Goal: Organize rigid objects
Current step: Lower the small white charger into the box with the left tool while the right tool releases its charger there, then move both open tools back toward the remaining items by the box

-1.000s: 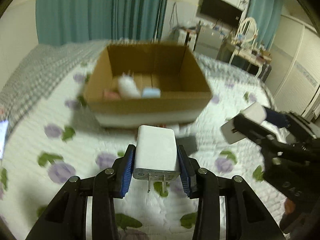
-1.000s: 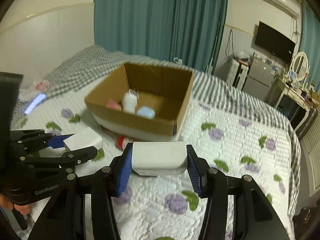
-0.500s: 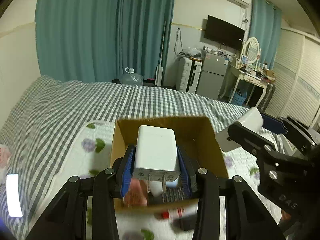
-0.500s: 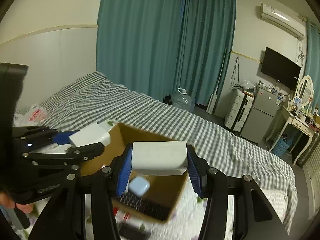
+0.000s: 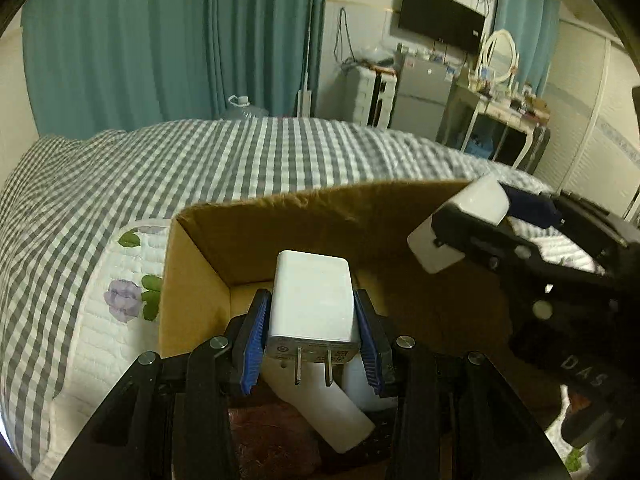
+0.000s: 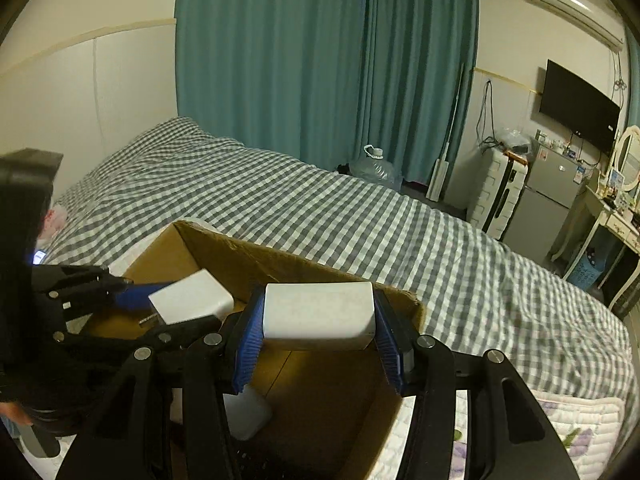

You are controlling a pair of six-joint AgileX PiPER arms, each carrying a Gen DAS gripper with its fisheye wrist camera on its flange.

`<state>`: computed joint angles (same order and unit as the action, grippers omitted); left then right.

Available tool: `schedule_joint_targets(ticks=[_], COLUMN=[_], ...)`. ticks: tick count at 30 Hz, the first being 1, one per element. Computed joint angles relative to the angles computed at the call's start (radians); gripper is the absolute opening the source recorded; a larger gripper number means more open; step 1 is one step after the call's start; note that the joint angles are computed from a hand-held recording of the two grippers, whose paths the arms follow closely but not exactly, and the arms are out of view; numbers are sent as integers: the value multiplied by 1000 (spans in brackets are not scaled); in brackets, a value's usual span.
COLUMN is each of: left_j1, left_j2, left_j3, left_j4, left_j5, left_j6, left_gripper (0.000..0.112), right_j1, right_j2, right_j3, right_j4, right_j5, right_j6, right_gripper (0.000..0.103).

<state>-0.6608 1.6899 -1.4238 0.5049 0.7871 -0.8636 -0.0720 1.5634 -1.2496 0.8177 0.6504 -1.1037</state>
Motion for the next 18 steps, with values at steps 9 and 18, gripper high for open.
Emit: schedule_joint_targets(ticks=[9, 18], left_j1=[-76, -313], left_j2=[-43, -246], left_j3=[17, 98], left_j4=[89, 234], left_j5=[29, 270], left_j6=[-84, -291], left_gripper=[55, 67], right_j1=[-110, -371], right_j2=[-85, -384], right_j3=[17, 144], right_j4=[91, 88], right_j5=[150, 332], right_j6=[1, -61], right_gripper=[86, 103])
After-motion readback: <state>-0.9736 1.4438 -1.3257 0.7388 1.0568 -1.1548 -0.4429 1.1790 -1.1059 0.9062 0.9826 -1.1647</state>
